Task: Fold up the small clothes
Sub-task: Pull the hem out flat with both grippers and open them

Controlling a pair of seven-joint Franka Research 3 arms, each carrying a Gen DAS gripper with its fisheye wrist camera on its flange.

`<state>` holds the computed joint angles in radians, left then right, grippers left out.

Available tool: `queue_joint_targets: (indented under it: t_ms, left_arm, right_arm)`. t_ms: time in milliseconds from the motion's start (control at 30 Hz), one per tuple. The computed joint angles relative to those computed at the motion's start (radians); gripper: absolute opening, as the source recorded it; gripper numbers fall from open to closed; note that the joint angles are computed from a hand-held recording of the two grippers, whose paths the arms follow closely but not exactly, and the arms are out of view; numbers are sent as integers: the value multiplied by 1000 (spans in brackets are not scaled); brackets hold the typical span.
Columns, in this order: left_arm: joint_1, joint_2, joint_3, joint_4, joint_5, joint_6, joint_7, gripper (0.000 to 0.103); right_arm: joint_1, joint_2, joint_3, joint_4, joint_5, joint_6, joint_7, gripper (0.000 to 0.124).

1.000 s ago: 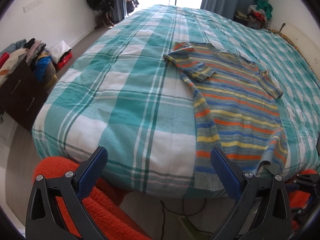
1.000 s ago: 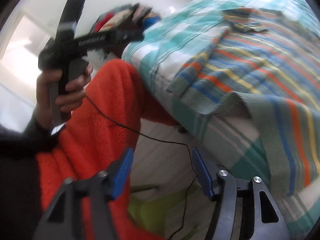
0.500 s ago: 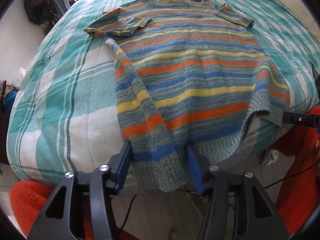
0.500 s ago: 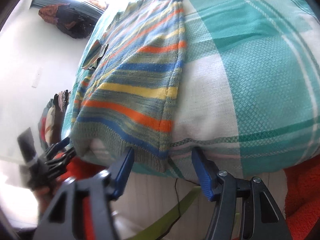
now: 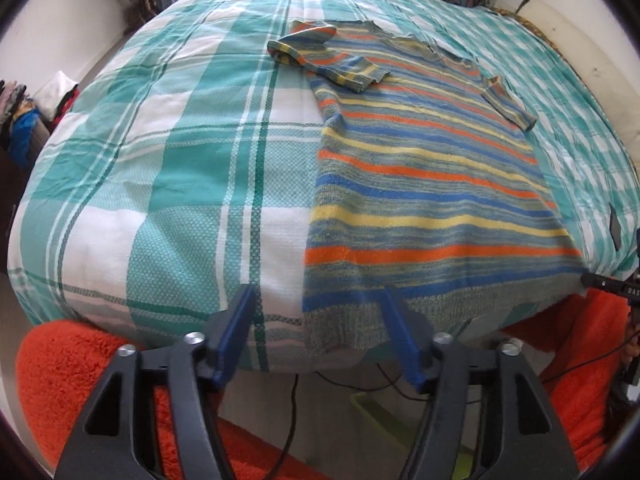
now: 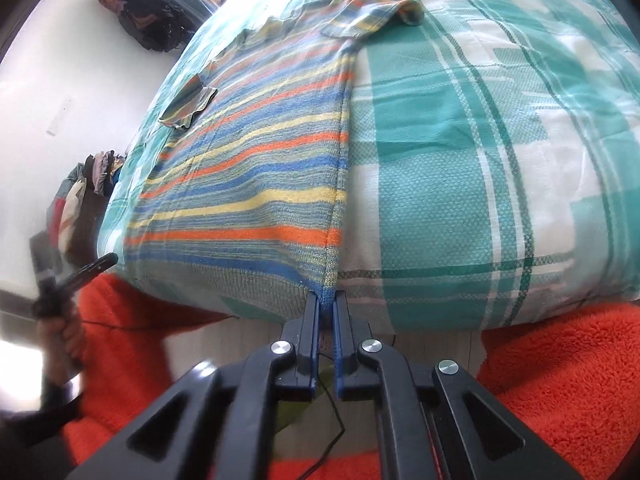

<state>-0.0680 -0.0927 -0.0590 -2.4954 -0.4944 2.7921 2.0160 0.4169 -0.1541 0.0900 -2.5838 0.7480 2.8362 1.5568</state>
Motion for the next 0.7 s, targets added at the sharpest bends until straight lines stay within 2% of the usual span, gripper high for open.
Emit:
queue_joint_targets:
  t_ms: [67,133,167,200,233,267,300,333,433,533,600,700]
  left_arm:
    - [4,30,-10,8,38,24,-29,85]
    - [14,64,-25,22,118,24,-83,80]
    - [18,81,-32,30,159,17,-114,74]
    - [21,94,-39,39,171,7,-121,64]
    - [23,102,-47,43,149,4,-106,57]
    - [26,107,-54,49,131,-3,-92,28]
    - [31,108,-59,59,106,-28,-70,5]
    - [36,100,-61,63,78,-50,-55,4]
    - [47,25,-39,41,-20,-105,40,4]
    - [36,-33,-1,22,-85,-165,104,4]
    - [30,-31,-10,14,-22,-158,72,4]
    - [24,-11,-32,-5,121,-117,-19,4]
  right_arm:
    - [8,65,-10,47,59,-12,-39,18]
    - [1,87,-9,56,120,-25,-71,40]
    - [-2,94,-8,58,154,-29,-92,44]
    - [-6,101,-8,60,195,-37,-122,46]
    - [-10,115,-6,67,224,-36,-140,46]
    - [-14,135,-2,79,272,-35,-180,46]
    - [-19,154,0,94,333,-47,-240,29]
    - [-26,167,6,102,354,-51,-257,5]
    - [-45,114,11,76,377,-93,-260,4]
    - [-54,-3,4,27,239,-143,-187,4]
    - [-59,-30,-1,19,167,-169,-125,4]
    - [-74,12,1,40,19,-203,-24,4]
